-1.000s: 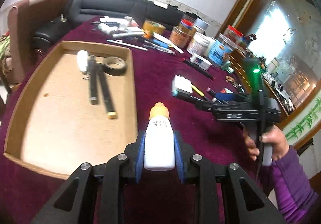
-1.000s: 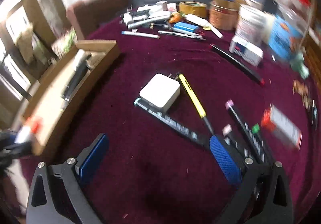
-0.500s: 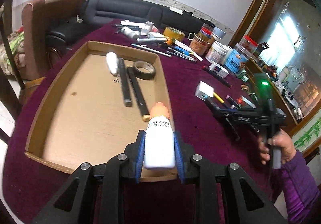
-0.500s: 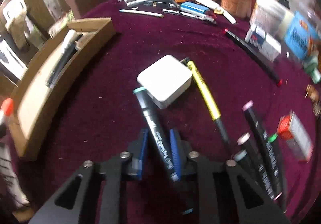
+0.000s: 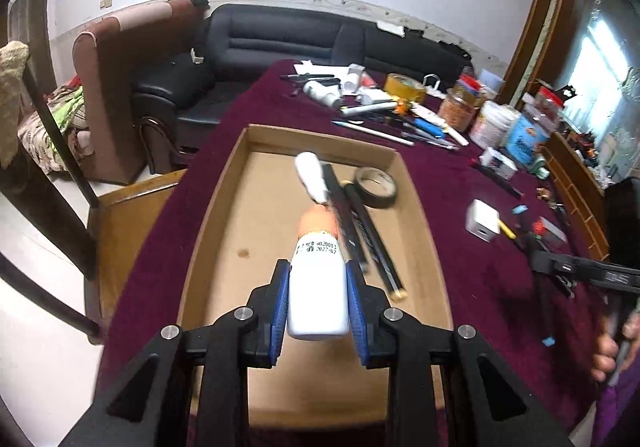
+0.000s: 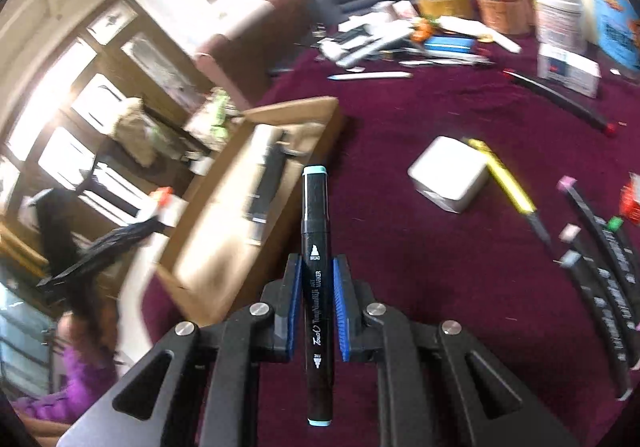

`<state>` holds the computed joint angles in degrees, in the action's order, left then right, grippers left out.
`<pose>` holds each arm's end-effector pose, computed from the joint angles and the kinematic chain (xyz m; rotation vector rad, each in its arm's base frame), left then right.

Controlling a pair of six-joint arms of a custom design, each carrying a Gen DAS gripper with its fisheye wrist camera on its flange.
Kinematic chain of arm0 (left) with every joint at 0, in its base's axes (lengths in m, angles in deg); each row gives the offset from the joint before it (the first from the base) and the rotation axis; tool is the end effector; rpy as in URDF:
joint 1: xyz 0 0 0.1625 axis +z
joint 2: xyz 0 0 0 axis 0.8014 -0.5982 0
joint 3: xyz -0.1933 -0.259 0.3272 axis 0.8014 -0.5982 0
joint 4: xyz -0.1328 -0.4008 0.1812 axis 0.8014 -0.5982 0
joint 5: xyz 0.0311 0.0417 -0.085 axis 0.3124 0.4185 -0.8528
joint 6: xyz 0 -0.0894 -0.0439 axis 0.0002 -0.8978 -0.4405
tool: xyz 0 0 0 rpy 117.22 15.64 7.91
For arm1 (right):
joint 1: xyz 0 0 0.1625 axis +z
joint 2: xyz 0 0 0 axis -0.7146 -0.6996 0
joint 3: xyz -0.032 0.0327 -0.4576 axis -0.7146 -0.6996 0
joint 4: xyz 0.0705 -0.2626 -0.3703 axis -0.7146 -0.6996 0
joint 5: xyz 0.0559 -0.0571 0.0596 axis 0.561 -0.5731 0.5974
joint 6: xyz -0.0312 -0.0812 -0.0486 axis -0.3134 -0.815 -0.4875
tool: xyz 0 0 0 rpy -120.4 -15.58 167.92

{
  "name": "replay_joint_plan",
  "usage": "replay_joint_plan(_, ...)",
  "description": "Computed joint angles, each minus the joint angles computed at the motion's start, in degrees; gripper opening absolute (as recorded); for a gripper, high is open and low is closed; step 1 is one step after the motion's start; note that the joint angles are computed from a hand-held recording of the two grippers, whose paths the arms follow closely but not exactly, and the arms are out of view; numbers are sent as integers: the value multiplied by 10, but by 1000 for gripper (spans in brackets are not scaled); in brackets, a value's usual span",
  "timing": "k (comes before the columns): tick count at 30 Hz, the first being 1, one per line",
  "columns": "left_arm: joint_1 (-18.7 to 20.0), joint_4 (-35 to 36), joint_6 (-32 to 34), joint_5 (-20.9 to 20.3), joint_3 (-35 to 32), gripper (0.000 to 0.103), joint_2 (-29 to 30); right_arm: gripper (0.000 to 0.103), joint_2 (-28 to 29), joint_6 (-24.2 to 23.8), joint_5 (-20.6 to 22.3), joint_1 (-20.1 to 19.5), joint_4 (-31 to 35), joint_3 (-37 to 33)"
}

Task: Organize rigid objects
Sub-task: 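Carry bottle and teal-capped marker into the cardboard tray and open both tools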

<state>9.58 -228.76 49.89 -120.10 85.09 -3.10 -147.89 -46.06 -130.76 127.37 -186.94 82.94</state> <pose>-0.1455 -0.6763 0.0979 0.7978 2.5227 -0.6615 0.0434 -0.5908 0.1791 0.1937 -2.8207 0.8572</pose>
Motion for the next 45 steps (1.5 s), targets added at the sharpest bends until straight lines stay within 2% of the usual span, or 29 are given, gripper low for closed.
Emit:
replay_joint_plan(4, 11, 54, -5, 11, -63, 28, 35, 15, 33, 32, 38, 17, 39, -44)
replay_joint_plan(7, 19, 91, -13, 23, -114, 28, 66, 15, 73, 52, 33, 33, 56, -87)
replay_joint_plan(13, 29, 141, -23, 52, -187, 28, 110, 15, 155, 114, 55, 38, 104, -188)
replay_joint_plan(19, 39, 168, -34, 50, -217, 29, 126, 15, 223, 163, 53, 39, 151, -281)
replay_joint_plan(21, 42, 176, -40, 40, -221, 33, 125, 15, 240, 166, 42, 43, 169, -307)
replay_joint_plan(23, 46, 183, -50, 19, -221, 53, 119, 15, 255, 165, 29, 48, 186, -331)
replay_joint_plan(24, 48, 181, -55, 7, -217, 56, 113, 15, 262, 164, 21, 51, 191, -340)
replay_joint_plan(26, 46, 170, -61, 11, -207, 56, 104, 15, 269, 162, 11, 53, 196, -349)
replay_joint_plan(28, 49, 171, -72, -19, -195, 56, 85, 15, 276, 159, -2, 58, 198, -359)
replay_joint_plan(30, 47, 156, -76, -25, -178, 57, 70, 16, 281, 155, -20, 62, 199, -365)
replay_joint_plan(32, 38, 112, -66, -10, -148, 64, 52, 18, 284, 154, -28, 64, 191, -366)
replay_joint_plan(33, 34, 92, -62, -7, -135, 67, 45, 23, 283, 152, -30, 65, 190, -364)
replay_joint_plan(35, 27, 57, -59, -9, -109, 71, 29, 49, 277, 152, -38, 67, 178, -354)
replay_joint_plan(38, 13, 30, -50, -15, -74, 71, 9, 51, 251, 137, -33, 71, 146, -318)
replay_joint_plan(43, -20, -22, -42, -45, -8, 74, -15, 54, 172, 75, -61, 79, 13, -197)
replay_joint_plan(45, -32, -33, -45, -70, 16, 77, -20, 69, 140, 51, -85, 75, -51, -144)
